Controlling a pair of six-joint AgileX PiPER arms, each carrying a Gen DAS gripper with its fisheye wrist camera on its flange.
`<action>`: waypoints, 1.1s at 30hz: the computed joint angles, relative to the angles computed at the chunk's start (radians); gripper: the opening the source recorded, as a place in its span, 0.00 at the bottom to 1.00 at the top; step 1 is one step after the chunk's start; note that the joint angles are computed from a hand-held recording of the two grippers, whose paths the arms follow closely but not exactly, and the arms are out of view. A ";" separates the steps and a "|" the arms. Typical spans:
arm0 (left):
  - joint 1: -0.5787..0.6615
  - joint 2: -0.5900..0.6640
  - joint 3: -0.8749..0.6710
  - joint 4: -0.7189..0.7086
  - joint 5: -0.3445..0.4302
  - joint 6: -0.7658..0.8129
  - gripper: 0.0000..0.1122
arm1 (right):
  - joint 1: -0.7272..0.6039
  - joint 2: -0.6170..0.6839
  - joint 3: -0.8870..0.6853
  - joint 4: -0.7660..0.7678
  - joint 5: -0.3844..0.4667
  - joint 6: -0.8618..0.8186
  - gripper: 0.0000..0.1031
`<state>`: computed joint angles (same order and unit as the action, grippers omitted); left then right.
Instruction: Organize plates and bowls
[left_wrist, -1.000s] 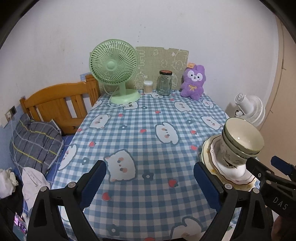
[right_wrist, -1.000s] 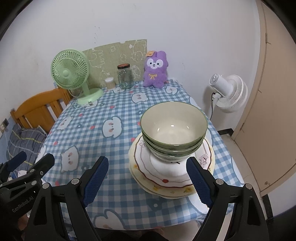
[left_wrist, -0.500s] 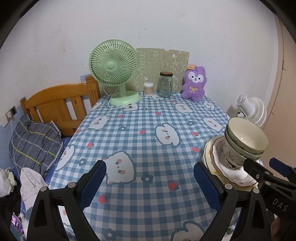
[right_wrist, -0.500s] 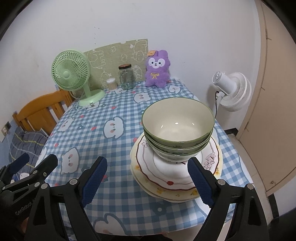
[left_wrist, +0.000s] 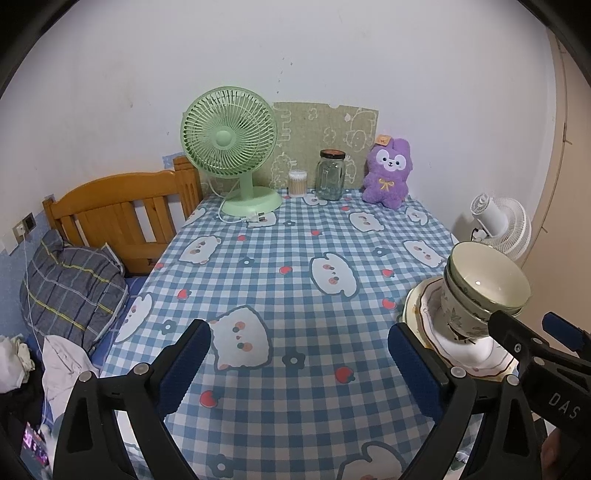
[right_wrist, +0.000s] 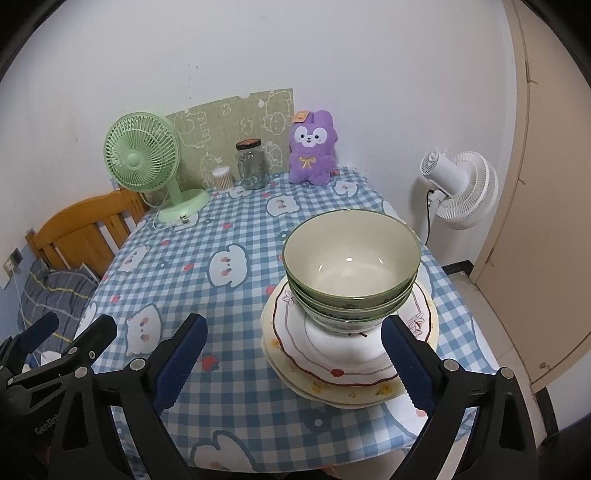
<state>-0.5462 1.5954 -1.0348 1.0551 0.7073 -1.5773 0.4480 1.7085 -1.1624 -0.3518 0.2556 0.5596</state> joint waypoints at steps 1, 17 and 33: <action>0.000 -0.001 -0.002 0.000 0.003 0.002 0.88 | 0.000 -0.003 0.001 0.001 0.001 -0.002 0.94; -0.018 -0.021 -0.016 -0.011 0.033 0.016 0.88 | 0.001 -0.039 0.008 -0.010 0.015 -0.012 0.94; -0.031 -0.048 -0.008 -0.008 0.066 0.010 0.88 | 0.023 -0.049 -0.006 -0.047 0.048 0.000 0.94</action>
